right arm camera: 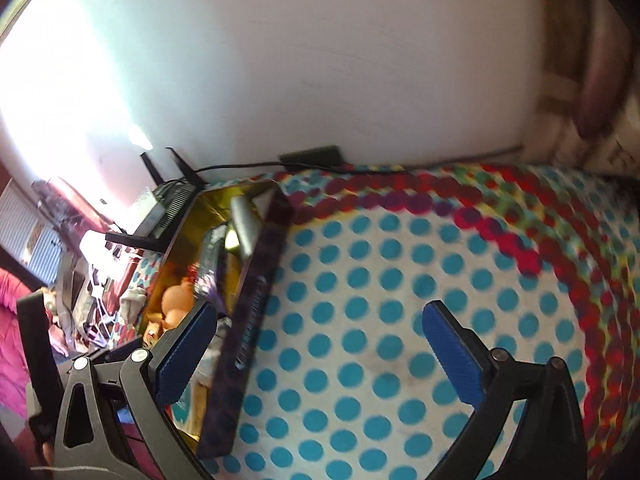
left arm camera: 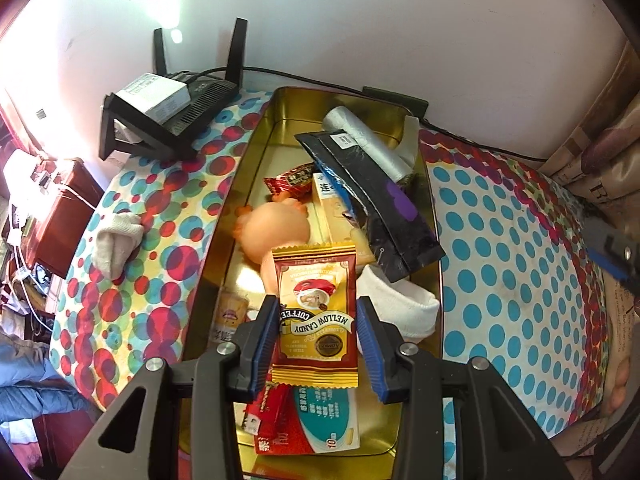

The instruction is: Organize objects

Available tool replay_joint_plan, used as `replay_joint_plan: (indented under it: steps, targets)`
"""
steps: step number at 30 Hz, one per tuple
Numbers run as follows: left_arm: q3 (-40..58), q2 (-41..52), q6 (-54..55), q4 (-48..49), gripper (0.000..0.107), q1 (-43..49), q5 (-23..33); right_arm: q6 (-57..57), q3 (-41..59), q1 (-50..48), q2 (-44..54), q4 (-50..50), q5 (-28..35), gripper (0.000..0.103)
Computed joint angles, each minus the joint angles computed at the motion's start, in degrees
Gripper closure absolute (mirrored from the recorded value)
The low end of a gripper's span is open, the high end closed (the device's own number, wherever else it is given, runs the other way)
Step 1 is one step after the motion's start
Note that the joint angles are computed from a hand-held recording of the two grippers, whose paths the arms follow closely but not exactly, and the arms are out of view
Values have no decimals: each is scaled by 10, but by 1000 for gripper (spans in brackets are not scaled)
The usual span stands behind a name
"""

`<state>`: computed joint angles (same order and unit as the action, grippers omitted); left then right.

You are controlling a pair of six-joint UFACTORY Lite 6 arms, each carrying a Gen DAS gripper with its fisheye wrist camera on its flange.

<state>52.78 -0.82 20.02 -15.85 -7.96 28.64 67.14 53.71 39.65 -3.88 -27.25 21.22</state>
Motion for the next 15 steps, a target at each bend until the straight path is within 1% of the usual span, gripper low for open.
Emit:
replay_joint_plan:
  steps: [4, 7, 11, 15]
  targets:
    - [8, 16, 10, -12, 67, -4, 2, 30, -63, -6, -47, 0, -8, 0]
    - [10, 20, 1, -2, 67, -12, -1, 41, -98, -12, -73, 3, -14, 0]
    - [12, 26, -28, 24, 67, -27, -10, 30, -139, -28, -102, 29, -26, 0]
    - [13, 31, -48, 40, 67, -36, -15, 23, -158, -38, -118, 38, -29, 0]
